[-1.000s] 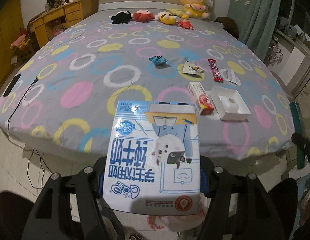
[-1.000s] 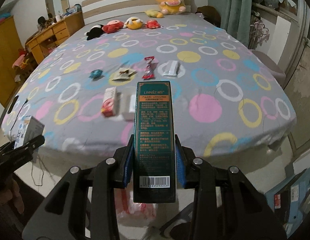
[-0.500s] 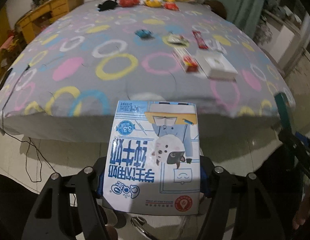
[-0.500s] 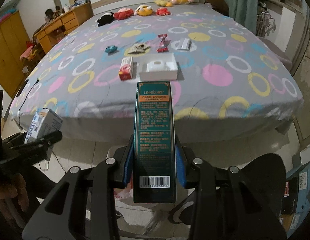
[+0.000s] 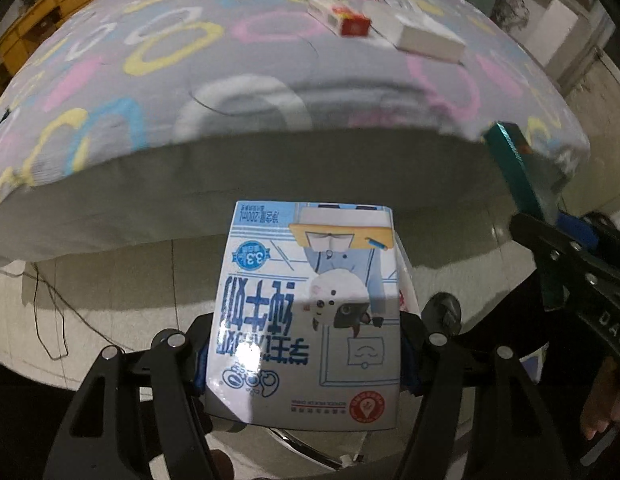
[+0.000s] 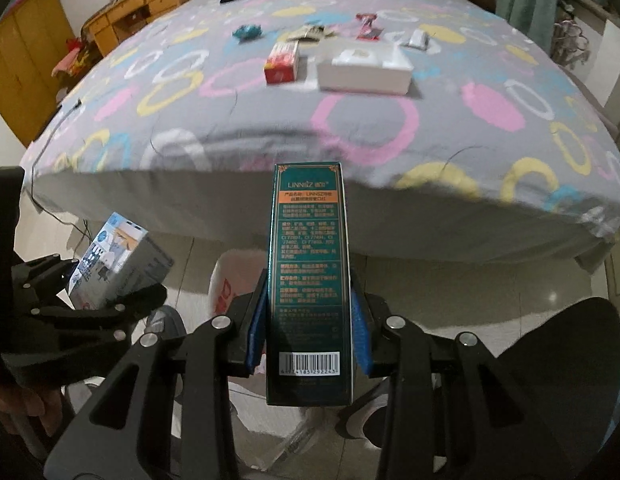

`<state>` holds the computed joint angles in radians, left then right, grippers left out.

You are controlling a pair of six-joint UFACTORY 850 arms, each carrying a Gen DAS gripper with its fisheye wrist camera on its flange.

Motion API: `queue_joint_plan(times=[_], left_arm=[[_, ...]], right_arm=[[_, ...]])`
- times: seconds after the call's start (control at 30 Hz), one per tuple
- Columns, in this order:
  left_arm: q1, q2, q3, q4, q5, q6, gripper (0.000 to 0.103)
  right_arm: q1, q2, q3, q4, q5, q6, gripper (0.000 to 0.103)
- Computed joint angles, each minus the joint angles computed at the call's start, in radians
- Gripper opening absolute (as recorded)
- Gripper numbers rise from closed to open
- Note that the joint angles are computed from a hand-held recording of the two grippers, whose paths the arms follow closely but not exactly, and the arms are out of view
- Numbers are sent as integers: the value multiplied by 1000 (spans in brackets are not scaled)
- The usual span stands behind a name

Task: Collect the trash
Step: 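Carry the milk carton and green box down toward the trash bag with both tools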

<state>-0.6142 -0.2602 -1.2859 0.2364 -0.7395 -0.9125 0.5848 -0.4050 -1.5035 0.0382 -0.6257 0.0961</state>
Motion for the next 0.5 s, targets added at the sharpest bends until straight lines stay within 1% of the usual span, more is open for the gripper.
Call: queue_joint_plan(times=[0.07,0.13,0.27,0.43,0.5], left_arm=[[5,-14,2,-21,7,38,65],[13,-22,8,-54,33,81,65],[18,-49,-5,-53,50,122,65],[36,-101,-29,-130,40,213,66],[45,-124,-45,-139,29,246,66]], right_arm=[[2,-20,-10,4,-3,-14,35],[7,-37,-13,-7,4,-18,35],[9,-66,-22,9,7,-37,35],[6,-105,-45,19,-7,-64,35],[3,-122,-56,33,-14,-77,35]])
